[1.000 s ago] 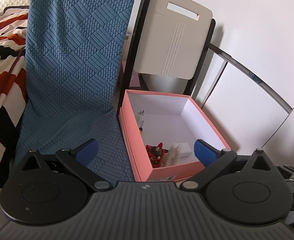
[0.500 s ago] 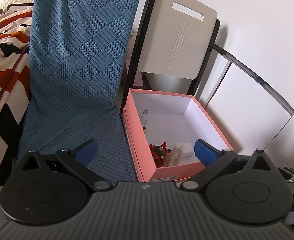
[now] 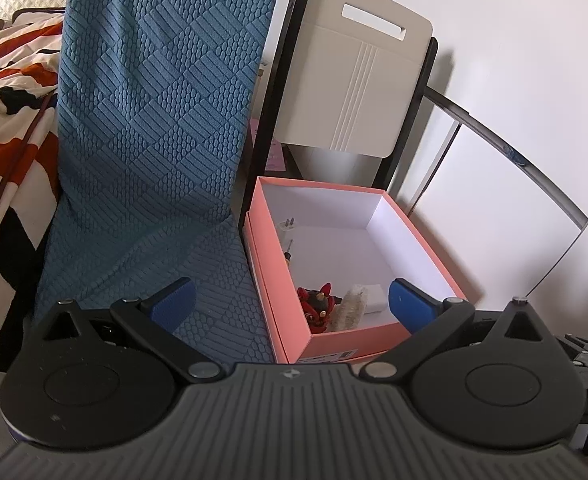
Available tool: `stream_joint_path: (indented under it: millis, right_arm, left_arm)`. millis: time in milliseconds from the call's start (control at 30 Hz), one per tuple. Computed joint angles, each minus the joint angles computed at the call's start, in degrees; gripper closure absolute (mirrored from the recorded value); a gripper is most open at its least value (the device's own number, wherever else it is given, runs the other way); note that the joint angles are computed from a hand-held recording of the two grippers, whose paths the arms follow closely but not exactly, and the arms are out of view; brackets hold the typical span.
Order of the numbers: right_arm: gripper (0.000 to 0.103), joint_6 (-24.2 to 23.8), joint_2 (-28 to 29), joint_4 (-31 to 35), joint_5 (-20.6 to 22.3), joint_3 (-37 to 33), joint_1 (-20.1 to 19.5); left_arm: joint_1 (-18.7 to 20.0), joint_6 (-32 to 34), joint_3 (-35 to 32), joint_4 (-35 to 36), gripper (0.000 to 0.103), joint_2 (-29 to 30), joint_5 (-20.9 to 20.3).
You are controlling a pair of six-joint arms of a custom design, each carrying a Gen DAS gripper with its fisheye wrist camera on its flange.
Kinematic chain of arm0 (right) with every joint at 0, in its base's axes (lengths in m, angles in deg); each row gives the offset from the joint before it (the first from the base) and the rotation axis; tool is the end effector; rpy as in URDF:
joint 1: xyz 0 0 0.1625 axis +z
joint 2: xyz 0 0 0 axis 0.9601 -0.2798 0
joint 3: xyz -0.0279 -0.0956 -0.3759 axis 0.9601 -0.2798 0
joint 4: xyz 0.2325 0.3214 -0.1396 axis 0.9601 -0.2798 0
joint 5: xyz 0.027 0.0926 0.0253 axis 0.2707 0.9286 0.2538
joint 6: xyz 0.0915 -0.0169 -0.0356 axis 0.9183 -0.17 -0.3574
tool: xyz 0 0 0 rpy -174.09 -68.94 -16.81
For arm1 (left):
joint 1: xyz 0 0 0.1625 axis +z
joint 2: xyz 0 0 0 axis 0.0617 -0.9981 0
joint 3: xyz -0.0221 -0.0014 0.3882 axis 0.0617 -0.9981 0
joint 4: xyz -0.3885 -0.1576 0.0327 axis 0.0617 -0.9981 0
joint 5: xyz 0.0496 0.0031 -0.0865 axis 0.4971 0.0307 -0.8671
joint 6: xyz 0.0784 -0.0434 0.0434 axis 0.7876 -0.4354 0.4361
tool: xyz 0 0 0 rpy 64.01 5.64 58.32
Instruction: Organize rigid objects
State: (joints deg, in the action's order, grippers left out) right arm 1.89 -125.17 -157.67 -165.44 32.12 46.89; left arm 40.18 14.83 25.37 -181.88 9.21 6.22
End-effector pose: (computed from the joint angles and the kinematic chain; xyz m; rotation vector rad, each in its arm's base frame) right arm 0.3074 -0.4151 0.1446 0.2252 -2.1271 1.2567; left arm -0.2700 -0.5220 0.3172 0.6979 2.5597 -0.9520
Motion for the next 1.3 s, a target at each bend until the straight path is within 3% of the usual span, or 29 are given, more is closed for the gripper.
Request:
stream_joint_path:
  millis: [1300]
  right_arm:
    - [0.000, 0.62, 0.21, 0.65, -0.30, 0.26, -0.34]
  left_arm:
    - [0.35, 0.91, 0.09, 1.09, 0.000, -0.49, -1.11]
